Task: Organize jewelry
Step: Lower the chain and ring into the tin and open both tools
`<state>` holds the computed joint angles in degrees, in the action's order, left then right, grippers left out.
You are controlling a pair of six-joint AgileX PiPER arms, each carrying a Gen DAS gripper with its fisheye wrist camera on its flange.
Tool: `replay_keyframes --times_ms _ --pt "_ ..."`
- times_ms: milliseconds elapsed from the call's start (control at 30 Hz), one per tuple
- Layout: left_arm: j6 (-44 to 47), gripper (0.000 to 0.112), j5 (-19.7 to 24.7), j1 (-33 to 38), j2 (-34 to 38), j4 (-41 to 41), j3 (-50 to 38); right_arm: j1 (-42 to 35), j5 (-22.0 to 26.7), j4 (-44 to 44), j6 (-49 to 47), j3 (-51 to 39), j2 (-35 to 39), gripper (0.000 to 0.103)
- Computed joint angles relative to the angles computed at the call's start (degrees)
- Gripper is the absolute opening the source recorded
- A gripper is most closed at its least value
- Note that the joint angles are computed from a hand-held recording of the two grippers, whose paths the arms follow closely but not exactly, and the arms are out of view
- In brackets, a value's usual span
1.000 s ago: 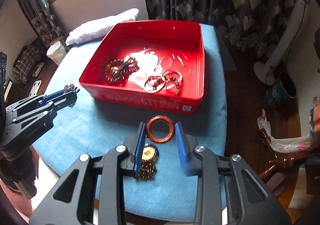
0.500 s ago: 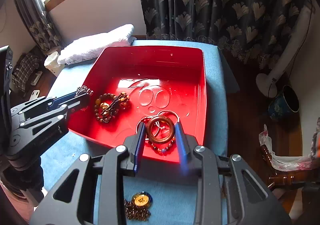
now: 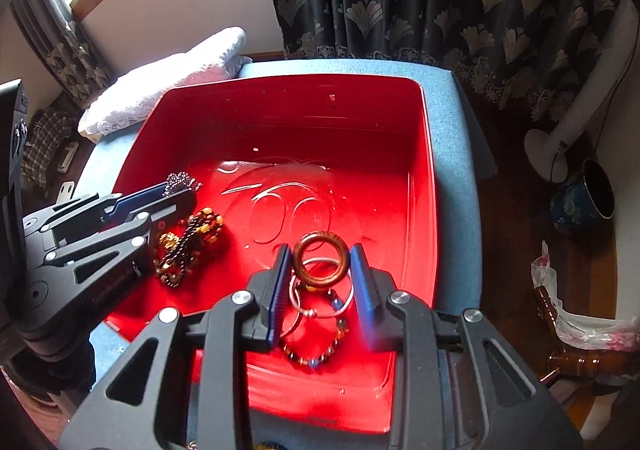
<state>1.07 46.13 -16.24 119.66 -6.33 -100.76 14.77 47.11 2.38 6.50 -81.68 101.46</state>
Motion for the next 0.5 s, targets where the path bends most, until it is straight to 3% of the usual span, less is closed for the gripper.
replay_keyframes --times_ms 200,267,300,333,400,500 --pt "-1.3 0.02 1.7 -0.5 4.2 1.1 -4.8 0.2 0.3 -0.4 0.2 -3.5 4.2 0.03" --pt "-0.7 0.02 2.6 -0.1 4.8 0.1 -5.7 0.2 0.2 -1.4 1.0 -3.7 4.4 0.038" --pt "-0.5 0.023 2.1 0.0 4.5 -0.2 -5.3 0.3 -0.6 -2.3 2.0 -3.1 3.9 0.045" --pt "-0.4 0.027 1.7 0.1 4.0 0.1 -4.8 0.4 -1.9 -3.3 2.8 -2.0 3.0 0.045" --pt "0.1 0.046 0.7 0.2 3.1 0.2 -4.0 0.3 -3.2 -5.0 3.9 -0.7 1.7 0.046" --pt "0.9 0.049 -1.7 0.5 0.2 0.2 -0.8 -0.5 -4.5 -5.2 4.3 1.7 -1.0 0.051"
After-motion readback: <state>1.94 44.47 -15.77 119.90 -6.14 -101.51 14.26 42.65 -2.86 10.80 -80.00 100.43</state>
